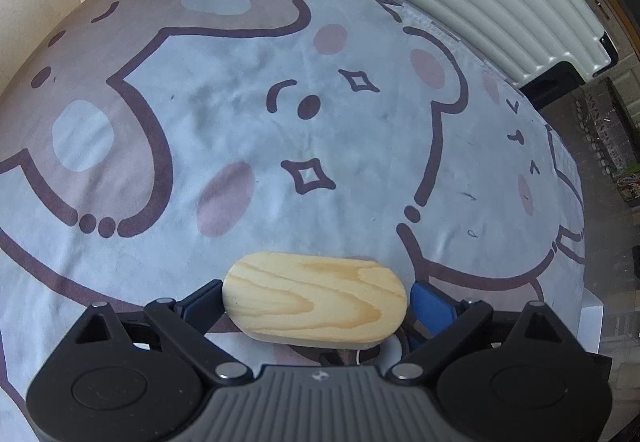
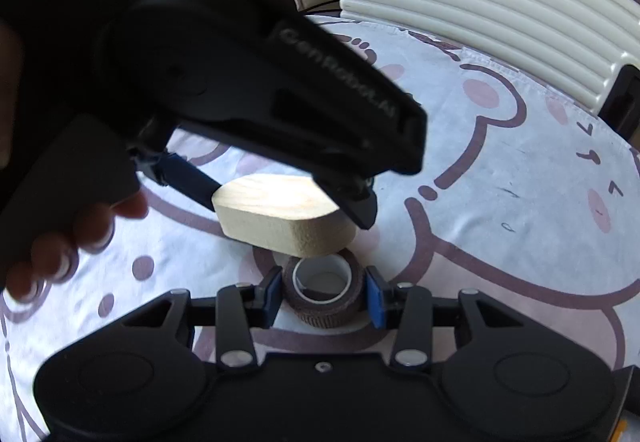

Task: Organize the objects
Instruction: 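Lower the left tool onto the wooden oval block while the right tool approaches the tape roll, then close the left gripper on the wooden block while the right gripper closes on the tape roll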

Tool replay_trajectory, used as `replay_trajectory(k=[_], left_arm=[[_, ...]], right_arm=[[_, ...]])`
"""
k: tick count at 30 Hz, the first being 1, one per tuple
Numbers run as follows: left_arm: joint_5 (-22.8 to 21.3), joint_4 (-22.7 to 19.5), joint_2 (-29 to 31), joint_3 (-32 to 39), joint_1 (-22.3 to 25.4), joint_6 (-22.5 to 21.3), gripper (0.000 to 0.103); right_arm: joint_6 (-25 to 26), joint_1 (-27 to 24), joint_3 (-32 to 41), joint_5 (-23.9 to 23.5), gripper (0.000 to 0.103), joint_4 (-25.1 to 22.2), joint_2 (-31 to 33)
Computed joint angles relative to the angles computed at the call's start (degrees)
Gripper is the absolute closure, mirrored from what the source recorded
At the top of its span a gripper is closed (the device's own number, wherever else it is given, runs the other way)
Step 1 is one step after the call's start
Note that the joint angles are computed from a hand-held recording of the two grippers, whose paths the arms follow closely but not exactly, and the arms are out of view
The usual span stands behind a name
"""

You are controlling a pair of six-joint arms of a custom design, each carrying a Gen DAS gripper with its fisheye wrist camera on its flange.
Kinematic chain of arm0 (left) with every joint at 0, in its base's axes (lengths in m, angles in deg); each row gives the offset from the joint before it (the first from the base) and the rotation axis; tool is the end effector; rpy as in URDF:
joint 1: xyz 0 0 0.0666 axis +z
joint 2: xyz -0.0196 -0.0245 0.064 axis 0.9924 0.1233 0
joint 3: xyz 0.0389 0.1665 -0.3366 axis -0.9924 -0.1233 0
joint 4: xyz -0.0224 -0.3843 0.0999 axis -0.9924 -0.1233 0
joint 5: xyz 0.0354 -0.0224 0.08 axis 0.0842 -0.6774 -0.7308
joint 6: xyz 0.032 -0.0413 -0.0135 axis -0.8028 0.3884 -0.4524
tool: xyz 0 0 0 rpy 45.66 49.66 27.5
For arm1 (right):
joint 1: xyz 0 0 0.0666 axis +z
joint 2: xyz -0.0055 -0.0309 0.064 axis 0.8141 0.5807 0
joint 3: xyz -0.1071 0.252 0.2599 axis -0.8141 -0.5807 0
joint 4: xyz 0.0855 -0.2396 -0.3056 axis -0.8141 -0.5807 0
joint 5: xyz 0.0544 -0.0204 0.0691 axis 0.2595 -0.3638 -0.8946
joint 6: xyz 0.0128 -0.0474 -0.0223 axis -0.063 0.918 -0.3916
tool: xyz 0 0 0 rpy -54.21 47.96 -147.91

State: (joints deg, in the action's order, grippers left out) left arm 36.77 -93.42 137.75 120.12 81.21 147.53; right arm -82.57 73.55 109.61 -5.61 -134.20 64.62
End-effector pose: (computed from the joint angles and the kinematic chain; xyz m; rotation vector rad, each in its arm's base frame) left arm 0.3460 -0.0037 0.3671 -1.7806 2.0533 -0.1410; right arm 0.5530 0.1758 0.3455 0.4302 2.5012 -0.1980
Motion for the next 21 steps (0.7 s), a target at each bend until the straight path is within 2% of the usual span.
replay_trajectory(k=[5, 13, 21], left_arm=[[0.04, -1.05, 0.72, 0.68, -0.68, 0.08, 0.011], [-0.44, -2.51, 1.18, 1.09, -1.8, -2.35, 0.011], [-0.82, -7.24, 2.39, 2.33, -3.63, -4.65, 0.01]], right_arm=[[0.05, 0.26, -0.52, -0.29, 0.06, -0.62, -0.62], [0.67, 0.26, -1.01, -1.45, 0.06, -2.37, -1.56], [-3.48, 0.13, -1.7, -3.27, 0.06, -7.03, -3.71]])
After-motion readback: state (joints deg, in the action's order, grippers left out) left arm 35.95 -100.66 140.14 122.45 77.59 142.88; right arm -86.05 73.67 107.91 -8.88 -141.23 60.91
